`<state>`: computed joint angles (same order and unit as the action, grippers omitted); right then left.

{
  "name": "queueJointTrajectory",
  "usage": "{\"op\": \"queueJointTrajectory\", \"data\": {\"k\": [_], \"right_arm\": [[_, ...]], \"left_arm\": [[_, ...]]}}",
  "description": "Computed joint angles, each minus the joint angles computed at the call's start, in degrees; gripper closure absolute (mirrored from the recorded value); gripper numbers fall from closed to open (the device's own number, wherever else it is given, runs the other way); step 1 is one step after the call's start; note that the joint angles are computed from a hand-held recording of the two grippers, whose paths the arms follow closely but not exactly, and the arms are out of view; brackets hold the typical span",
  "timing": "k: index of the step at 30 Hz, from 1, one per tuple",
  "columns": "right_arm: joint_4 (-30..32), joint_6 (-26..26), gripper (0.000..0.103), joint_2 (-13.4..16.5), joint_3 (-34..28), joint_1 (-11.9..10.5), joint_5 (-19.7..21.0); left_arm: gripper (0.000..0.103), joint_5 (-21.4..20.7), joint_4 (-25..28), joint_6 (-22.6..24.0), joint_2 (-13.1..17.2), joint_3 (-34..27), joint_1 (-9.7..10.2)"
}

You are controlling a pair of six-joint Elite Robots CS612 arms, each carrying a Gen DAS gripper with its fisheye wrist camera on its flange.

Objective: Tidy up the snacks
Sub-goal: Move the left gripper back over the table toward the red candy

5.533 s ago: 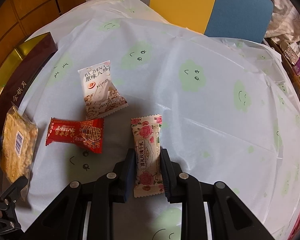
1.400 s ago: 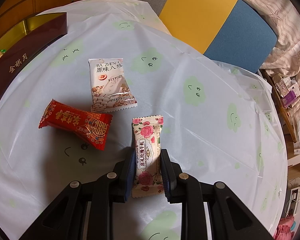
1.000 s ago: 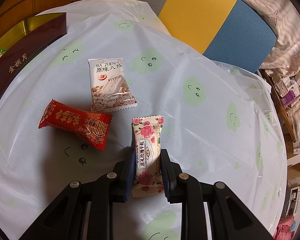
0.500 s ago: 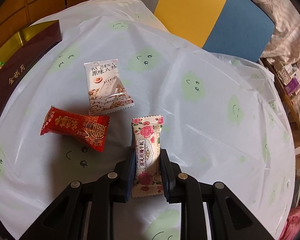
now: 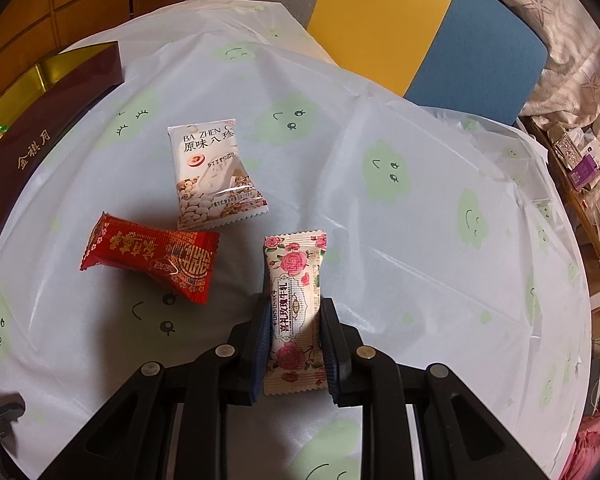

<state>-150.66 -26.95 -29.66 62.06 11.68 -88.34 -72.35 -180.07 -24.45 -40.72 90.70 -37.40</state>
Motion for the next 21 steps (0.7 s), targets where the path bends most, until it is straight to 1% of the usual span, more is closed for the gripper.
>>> {"op": "queueJointTrajectory", "data": {"k": [1,3,5,8,21], "right_arm": [[-0.07,0.04,0.080,-0.04,0.09,0.00,0.05],[-0.14,0.20,0.080,-0.06,0.16,-0.08,0.28],[-0.23,0.29,0.080,-0.12,0.27,-0.15,0.44],[-0.42,0.34,0.080,-0.13,0.35,-0.24,0.61],[-0.83,1.24,0.080,-0.27,0.79,-0.47,0.92]], "left_arm": [[0.027,-0.38,-0.87,0.11,0.19,0.08,0.06],[0.024,0.02,-2.15,0.91,0.70,-0.02,-0.07],[0.024,0.86,-3.41,1.27,0.73,0.46,-0.31],[0.024,0.23,-4.19,0.94,0.83,0.56,-0.13],[0.023,-0.61,-5.22,1.06,0.89,0.77,-0.03]]}}
